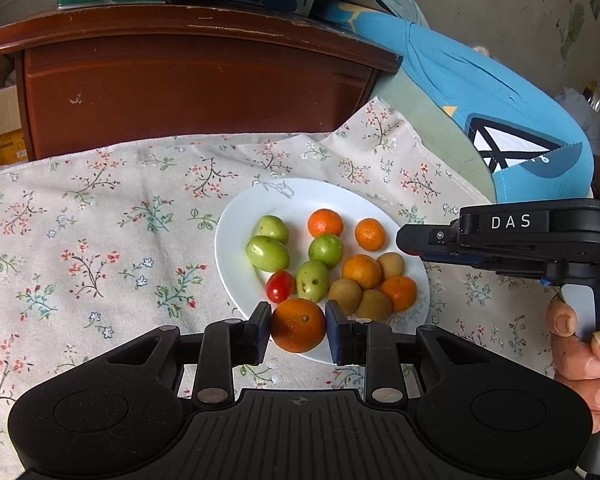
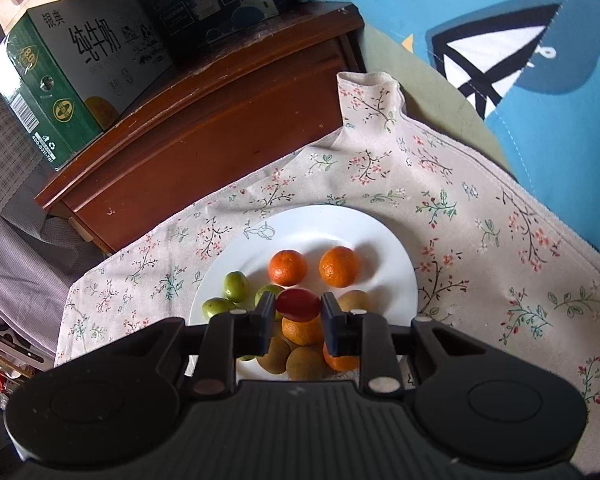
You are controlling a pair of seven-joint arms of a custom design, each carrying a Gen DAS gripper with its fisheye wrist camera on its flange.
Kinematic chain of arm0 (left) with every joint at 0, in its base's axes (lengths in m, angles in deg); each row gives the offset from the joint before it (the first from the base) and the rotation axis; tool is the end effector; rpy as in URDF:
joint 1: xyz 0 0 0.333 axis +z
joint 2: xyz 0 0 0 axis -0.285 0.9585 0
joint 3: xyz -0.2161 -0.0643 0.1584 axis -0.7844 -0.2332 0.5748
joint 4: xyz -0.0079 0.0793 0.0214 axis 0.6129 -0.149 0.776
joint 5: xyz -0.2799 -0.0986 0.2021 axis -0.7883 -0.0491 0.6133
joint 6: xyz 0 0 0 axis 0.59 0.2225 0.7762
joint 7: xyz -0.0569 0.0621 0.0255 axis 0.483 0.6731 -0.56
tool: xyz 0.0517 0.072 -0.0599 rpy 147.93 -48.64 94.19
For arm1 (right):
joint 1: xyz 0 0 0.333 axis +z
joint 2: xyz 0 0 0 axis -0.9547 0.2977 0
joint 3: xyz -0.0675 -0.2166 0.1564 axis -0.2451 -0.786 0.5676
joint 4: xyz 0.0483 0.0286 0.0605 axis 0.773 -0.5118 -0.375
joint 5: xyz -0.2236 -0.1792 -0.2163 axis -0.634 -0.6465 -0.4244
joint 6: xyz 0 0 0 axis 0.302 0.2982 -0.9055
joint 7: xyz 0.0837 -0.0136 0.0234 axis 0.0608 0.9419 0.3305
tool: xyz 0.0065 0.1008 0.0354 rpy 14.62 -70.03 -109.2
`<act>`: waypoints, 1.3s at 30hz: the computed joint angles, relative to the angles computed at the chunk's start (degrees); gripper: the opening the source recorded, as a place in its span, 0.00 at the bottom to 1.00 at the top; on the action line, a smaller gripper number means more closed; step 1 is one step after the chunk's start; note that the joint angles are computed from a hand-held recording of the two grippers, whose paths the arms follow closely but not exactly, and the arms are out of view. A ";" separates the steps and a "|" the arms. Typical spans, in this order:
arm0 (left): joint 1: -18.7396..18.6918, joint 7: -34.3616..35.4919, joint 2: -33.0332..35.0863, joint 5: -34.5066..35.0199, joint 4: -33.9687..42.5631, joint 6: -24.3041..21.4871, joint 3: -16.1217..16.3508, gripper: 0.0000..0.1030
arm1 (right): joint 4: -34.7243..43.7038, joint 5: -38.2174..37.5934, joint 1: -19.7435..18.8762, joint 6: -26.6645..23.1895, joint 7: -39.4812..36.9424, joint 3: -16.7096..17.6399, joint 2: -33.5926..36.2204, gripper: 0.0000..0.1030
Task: Organize fruits
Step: 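Carry the tangerine in the left tool onto the plate while the right tool carries the tomato there, then open both tools on the plate and lift them away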
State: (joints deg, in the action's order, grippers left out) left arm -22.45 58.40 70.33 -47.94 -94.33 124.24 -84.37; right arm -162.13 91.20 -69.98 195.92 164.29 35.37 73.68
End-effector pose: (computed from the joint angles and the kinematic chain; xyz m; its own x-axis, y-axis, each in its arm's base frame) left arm 0.6080 -0.1669 0.4526 -0.2315 -0.9269 0.2954 -0.7384 -0.0302 -0.6736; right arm 0.6441 0.0953 0.4713 0.0381 -0.9198 -0.3906 -0.7621 0.2261 -0.6067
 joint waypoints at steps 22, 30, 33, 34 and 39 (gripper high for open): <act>-2.87 -8.91 2.73 7.55 2.41 4.80 1.85 0.64 | 1.72 -1.35 -0.91 2.21 6.81 0.78 2.29 0.31; -7.66 -22.74 -1.13 22.60 0.79 1.05 9.63 0.75 | -0.49 -5.13 0.92 1.98 9.75 -1.26 -1.01 0.46; -7.93 -28.18 -3.23 28.97 -0.40 -1.55 10.58 0.81 | -2.34 -8.49 2.23 1.86 12.20 -2.68 -3.09 0.58; -7.66 -29.44 -4.22 30.39 -1.39 -1.89 10.41 0.81 | -3.03 -9.76 2.67 2.07 12.93 -3.10 -3.74 0.59; -6.21 -34.01 -7.26 37.43 -3.89 -6.13 8.76 0.83 | -6.97 -13.16 3.76 1.89 15.07 -3.96 -7.38 0.67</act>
State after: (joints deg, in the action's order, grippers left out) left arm -28.67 24.39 63.06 -10.51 -98.22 118.12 -75.61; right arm -169.10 78.04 -66.22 197.81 179.35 31.40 66.30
